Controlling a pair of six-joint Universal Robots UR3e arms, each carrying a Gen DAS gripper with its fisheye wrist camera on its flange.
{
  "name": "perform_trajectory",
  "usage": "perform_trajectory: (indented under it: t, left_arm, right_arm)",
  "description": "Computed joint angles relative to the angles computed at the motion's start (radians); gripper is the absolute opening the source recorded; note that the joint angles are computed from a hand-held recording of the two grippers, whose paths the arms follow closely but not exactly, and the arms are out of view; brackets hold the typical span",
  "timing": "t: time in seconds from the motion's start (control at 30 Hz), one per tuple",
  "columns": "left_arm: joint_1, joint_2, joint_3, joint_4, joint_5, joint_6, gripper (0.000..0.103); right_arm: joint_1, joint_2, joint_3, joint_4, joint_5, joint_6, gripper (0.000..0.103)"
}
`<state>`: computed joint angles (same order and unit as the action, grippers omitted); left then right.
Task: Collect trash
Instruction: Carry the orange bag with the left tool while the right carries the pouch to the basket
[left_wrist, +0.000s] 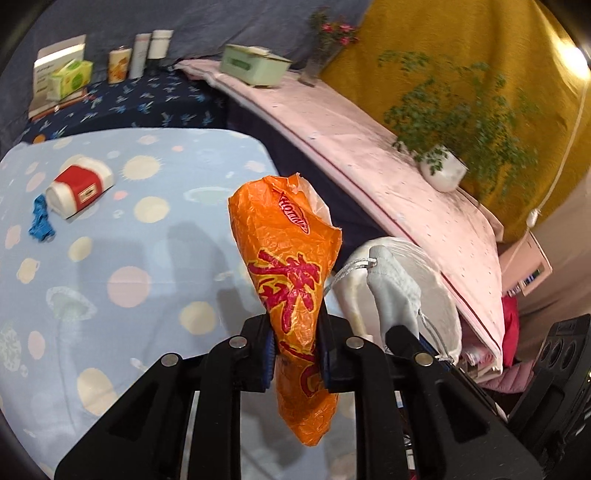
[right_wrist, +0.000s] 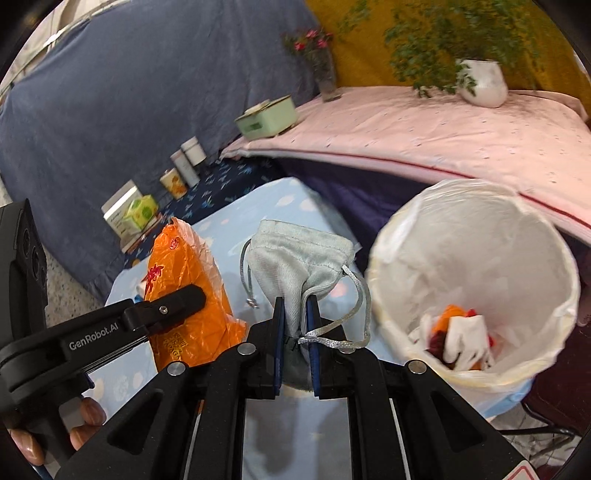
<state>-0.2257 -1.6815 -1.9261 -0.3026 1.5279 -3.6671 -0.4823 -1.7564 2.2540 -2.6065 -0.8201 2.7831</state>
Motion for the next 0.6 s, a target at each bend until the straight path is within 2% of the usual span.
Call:
perform_trajectory:
  t: [0.3, 0.6]
  left_arm:
    - [-0.175, -0.213, 0.315, -0.079, 0.072, 0.024, 0.018]
    - [-0.253, -0.439, 0.632, -0.187, 0.07, 0.036, 0.019]
  right_arm:
    - [-0.276, -0.092, -0.004, 0.217, 0.1, -0.167, 0.011]
    - [-0.41, -0.017, -0.056, 0.255, 0.115, -0.24, 0.011]
